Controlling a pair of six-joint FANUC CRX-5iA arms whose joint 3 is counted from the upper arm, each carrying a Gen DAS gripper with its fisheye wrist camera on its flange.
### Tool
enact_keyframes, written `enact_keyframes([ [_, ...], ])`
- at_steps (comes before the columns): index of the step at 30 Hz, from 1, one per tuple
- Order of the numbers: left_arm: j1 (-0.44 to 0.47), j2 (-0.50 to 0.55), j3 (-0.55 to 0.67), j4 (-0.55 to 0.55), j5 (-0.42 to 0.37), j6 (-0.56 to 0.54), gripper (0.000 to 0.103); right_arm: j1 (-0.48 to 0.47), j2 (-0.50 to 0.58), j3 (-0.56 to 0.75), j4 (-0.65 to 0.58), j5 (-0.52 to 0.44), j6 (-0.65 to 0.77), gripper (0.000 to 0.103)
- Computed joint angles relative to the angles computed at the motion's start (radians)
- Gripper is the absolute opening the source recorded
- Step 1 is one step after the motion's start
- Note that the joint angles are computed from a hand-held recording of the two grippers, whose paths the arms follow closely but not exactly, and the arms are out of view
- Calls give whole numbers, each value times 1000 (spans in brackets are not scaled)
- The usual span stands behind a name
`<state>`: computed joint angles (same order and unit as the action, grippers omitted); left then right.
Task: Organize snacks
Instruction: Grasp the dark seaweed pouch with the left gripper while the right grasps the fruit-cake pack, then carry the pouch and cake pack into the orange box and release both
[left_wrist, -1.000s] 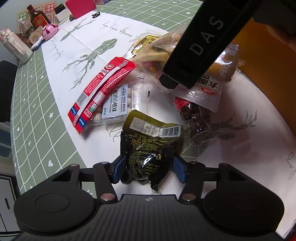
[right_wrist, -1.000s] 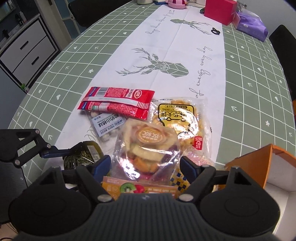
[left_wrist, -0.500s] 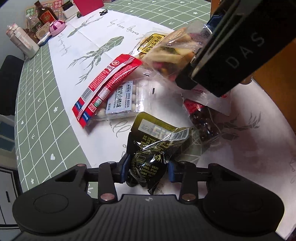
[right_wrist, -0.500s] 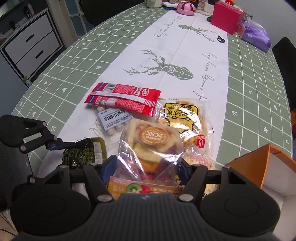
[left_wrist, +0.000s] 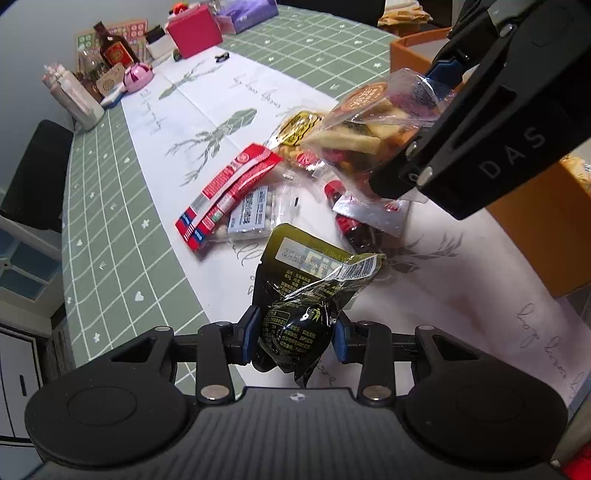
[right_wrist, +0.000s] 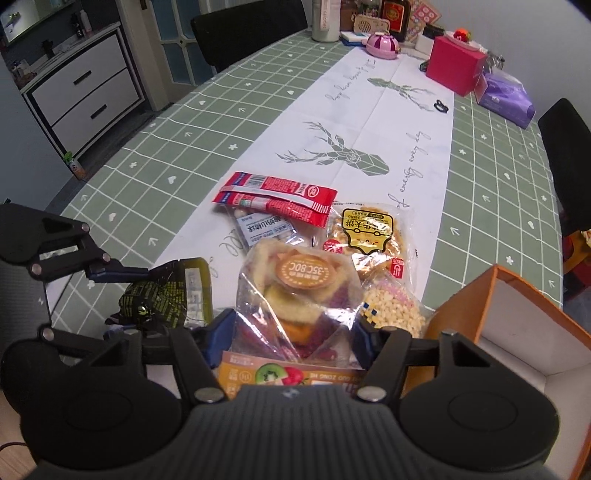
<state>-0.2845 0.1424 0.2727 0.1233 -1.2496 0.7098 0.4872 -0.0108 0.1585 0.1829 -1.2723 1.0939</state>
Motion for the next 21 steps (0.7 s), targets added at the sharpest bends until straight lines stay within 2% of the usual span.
enact_keyframes([
  [10,-45,-95,-49,43,52,-56,44,67,-161,-110,107,-23,-85,61],
  [21,-116,-144,-72,96,87,-102,44,116,-335,-255,219,-120,-176,61],
])
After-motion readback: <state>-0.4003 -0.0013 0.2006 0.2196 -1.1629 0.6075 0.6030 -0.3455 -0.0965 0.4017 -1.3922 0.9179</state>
